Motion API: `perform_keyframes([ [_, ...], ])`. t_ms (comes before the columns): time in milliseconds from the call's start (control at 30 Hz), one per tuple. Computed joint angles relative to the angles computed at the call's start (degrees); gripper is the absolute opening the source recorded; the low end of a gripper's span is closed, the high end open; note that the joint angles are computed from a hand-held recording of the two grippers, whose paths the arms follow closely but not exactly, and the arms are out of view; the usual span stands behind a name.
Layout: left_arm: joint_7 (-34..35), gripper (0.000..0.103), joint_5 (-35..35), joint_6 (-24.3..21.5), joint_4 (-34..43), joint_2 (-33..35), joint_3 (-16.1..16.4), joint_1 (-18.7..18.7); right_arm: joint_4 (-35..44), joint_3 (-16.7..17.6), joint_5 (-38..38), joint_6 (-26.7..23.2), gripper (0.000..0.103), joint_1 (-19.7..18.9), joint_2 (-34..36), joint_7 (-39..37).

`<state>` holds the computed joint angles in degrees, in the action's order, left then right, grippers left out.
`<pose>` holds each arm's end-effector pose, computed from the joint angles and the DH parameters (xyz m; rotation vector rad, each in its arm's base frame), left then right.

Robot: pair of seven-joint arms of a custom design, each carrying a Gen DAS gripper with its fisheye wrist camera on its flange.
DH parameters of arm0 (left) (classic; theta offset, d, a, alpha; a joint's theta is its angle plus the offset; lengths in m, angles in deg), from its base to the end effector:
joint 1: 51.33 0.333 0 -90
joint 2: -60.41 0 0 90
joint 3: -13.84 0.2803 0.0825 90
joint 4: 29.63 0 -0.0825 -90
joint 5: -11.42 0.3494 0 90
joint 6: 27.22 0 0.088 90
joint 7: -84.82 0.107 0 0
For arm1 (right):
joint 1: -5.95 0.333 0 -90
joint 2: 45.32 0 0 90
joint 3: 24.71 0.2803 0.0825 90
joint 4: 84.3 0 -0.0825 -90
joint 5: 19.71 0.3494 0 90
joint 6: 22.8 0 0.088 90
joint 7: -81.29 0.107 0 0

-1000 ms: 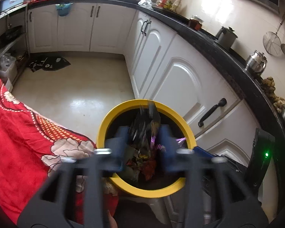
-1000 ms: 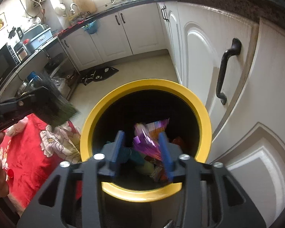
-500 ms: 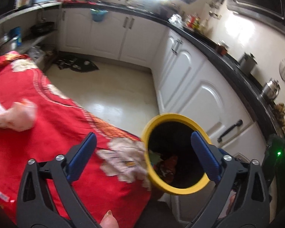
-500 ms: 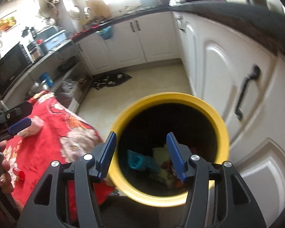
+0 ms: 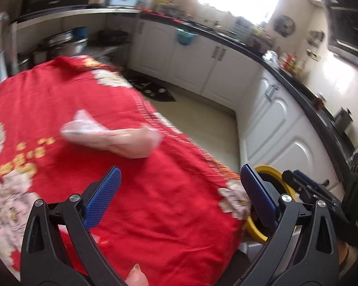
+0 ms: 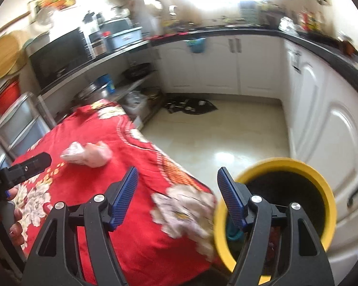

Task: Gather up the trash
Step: 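Move both tools back toward the red can and pink-white bag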

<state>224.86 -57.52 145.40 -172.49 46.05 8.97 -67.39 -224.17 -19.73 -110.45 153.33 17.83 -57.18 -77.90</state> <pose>0.4385 -0.0949 0.4207 -1.7695 1.9552 -1.1354 0.3953 0.2044 0.4021 -1.5575 1.6910 -0.5899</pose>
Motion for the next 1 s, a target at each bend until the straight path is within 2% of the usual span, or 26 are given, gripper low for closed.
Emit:
perform_keyframes([
  [167,-4.64,0.092,4.68,-3.36,-3.68,-3.12,2.4,4.17,7.78,1.05,8.35,1.23,0.067,2.02,7.37,-12.62],
  [433,-10.57,0.092,10.7,-9.64,-8.88,-5.85,5.47,9.0,19.03,2.82,35.47,0.4,0.067,7.09,20.01,-48.69],
  [500,-10.51,0.092,10.96,-10.95,-9.88,-6.18,6.16,9.7,22.78,4.86,42.49,-1.58,0.067,7.14,23.74,-57.86],
  [567,-11.7,0.092,12.04,-12.7,-10.75,-6.32,6.5,11.02,26.48,5.58,45.98,-3.95,0.069,7.92,26.86,-63.26],
  [600,-11.74,0.092,12.0,-13.94,-10.92,-6.22,6.95,11.38,27.97,5.28,46.74,-4.83,0.078,8.68,28.09,-64.67],
  [667,-12.2,0.092,12.08,-15.46,-11.39,-6.16,7.08,12.2,31.32,3.65,46.72,-6.21,0.082,10.81,30.63,-66.36],
  [867,-11.82,0.092,9.64,-22.27,-10.45,-3.87,7.72,13.86,45.28,5.87,57.09,-14.82,0.082,11.69,41.21,-82.8],
  [1000,-11.4,0.092,7.05,-23.35,-9.07,-1.81,6.58,14.88,54.13,7.68,64.88,-20.56,0.082,11.55,47.99,-92.11],
])
